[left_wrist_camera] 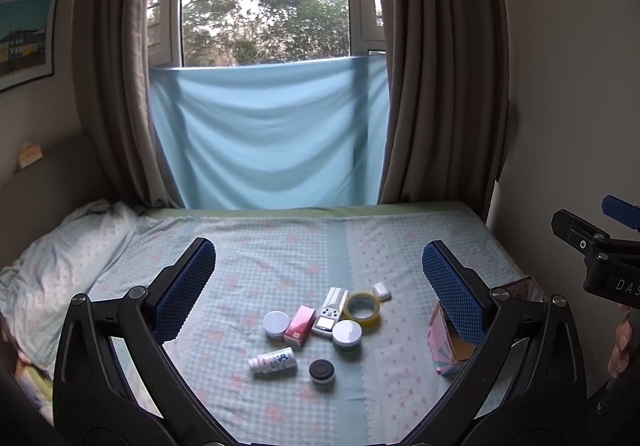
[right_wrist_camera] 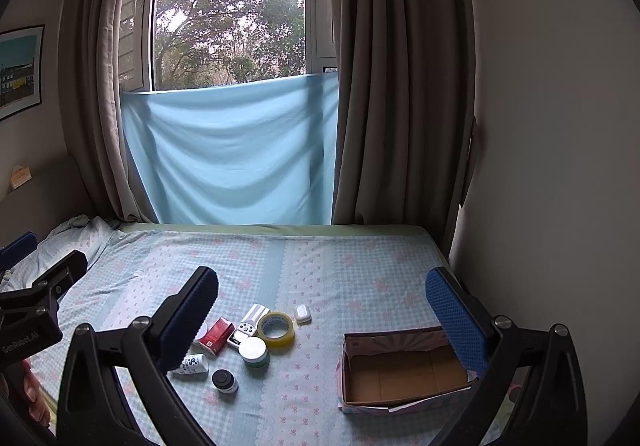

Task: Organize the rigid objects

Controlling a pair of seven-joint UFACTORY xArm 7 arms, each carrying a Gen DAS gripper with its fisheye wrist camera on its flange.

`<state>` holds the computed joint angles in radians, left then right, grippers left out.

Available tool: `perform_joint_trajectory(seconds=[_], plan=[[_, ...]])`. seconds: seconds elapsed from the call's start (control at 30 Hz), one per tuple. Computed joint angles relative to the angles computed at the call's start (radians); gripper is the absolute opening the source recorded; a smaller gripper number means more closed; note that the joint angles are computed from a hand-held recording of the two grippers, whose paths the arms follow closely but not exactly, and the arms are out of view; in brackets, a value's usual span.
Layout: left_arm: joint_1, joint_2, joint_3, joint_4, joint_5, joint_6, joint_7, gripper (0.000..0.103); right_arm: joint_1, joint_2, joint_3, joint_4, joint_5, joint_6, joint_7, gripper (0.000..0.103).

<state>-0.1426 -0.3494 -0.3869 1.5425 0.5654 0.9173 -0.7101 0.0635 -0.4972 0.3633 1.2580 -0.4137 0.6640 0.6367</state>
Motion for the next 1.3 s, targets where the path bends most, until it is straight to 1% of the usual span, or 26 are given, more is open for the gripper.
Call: perform_joint_trajectory(seconds=[0.5, 0.87, 1.3], plan=[[-0.009, 0.007, 0.009, 0.009, -0.021, 0.010, 0.006, 0.103, -0.009, -0.001, 0.005, -0.015, -0.020, -0.024, 0.013, 0.103], [-0.022, 0.020, 0.013, 0.022, -0.022, 0.012, 0.026, 0.103, -0.008, -0.007, 0.005, -0.017, -0.011, -0.023, 0.007, 0.103], [-0.026, 0.024, 0.009, 0.029, -0.015, 0.027, 0.023, 0.103, -0.001, -0.007, -0.004, -0.014, 0.004, -0.019, 0.000, 0.103]])
